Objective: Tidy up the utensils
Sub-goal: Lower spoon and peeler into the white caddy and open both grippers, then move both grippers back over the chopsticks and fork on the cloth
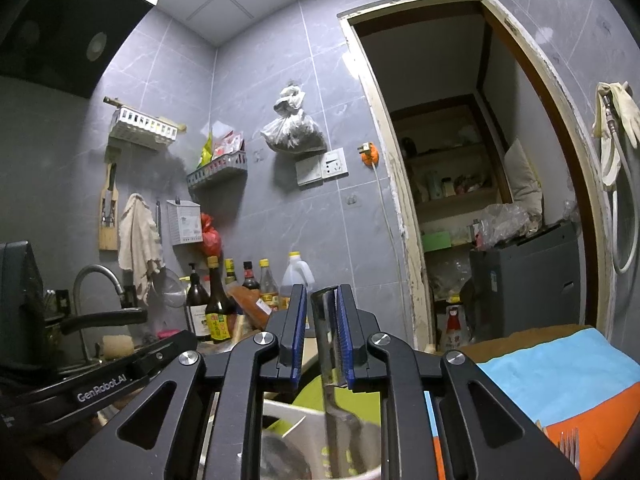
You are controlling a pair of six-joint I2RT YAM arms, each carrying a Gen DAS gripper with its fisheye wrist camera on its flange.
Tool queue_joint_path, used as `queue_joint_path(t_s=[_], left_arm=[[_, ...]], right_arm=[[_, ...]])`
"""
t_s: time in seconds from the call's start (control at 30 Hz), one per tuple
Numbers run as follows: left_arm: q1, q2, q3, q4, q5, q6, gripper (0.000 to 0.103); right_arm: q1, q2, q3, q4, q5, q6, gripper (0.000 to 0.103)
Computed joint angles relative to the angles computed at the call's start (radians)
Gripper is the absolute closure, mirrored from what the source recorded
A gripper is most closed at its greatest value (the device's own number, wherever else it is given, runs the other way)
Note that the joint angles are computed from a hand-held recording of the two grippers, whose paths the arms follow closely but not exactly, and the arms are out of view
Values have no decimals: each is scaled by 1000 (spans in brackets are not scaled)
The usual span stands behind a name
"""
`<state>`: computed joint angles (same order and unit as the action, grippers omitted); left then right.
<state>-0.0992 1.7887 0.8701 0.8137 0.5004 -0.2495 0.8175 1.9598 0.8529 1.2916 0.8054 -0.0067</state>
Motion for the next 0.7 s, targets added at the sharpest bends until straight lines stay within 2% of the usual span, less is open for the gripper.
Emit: queue_joint_path(t_s=[0.37,0.57,0.67,0.7], left_arm=[[18,-11,-19,27,8,-18,93],[31,-10,-18,31,17,-38,86],[31,-18,-26,42,22,-35,77],[31,-22,-33,53,28,-42,68]], right_arm=[[18,-18,-13,-4,9,-2,89],[31,-46,-44,27,26,-20,81],[32,-90,-69,10,35,-17,74],[33,-111,-83,6,39,-19,66]])
